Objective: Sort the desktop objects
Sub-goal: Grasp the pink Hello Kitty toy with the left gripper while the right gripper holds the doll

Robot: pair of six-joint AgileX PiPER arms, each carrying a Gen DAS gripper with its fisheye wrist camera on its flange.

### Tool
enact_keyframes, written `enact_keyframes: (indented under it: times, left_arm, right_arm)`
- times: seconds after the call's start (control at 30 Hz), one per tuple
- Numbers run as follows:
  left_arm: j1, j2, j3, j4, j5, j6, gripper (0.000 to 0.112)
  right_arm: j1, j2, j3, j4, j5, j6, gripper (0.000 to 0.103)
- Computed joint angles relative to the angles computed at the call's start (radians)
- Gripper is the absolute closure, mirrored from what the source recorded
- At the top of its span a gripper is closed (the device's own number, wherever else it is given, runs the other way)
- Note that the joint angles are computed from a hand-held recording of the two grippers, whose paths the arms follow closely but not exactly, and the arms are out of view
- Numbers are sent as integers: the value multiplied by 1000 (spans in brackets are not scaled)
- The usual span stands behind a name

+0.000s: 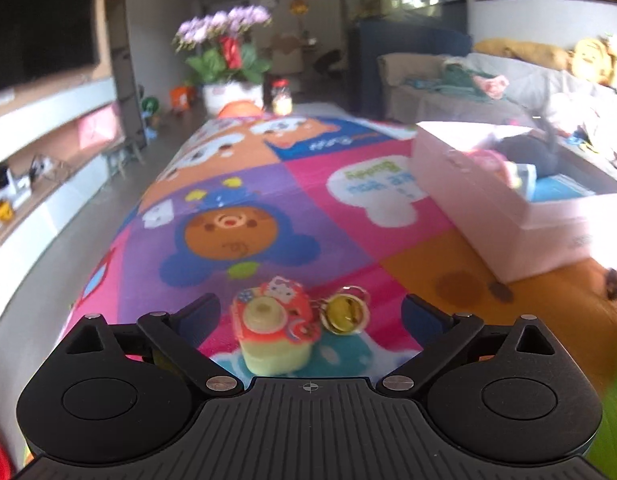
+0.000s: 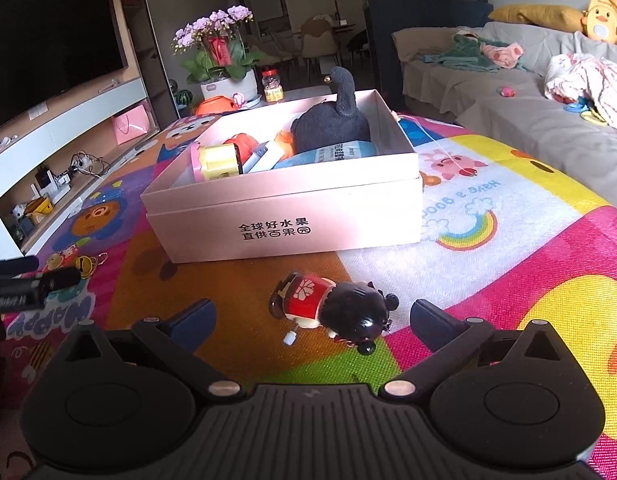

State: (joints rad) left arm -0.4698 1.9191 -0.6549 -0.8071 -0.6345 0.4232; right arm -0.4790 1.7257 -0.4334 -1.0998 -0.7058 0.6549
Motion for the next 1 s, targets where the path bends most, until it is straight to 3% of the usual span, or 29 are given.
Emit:
enact_keyframes:
  times: [0.07,0.13,0.43,0.5,0.6,0.7,0.8,0.9,0.97,1.0]
  left_arm:
    - [33,5,-35,-7,85,-2,12]
    - [45,-4,-24,99,135,-109,12]
    - [-48,-34,22,419,166,-402,11]
    - [-86,-39,25,333,151,-328,11]
    - [-139,-45,42,147,65,-158,11]
    - [-140,-56,70,103,-21,-78,11]
    - [-108,-43,56,49,-39,20,10]
    - [-34,-4,10,116,21,29,10]
    - [33,-1,-32,238,140,-53,10]
    - [51,-2,-36,307,161,-121,10]
  right_arm:
    - [-3,1,-2,-6,-1,6,0]
    - [-6,1,-1,-8,-5,8,0]
    - [-16,1,5,-5,-20,2,0]
    - [-15,0,5,-2,-18,3,0]
    - [-15,1,4,-3,-18,4,0]
    - [-16,1,3,-4,-18,4,0]
    - [-13,1,3,-5,-14,7,0]
    - [-14,1,4,-9,-16,8,0]
    - [-12,2,3,-7,-15,8,0]
    - [-12,2,3,-7,-15,8,0]
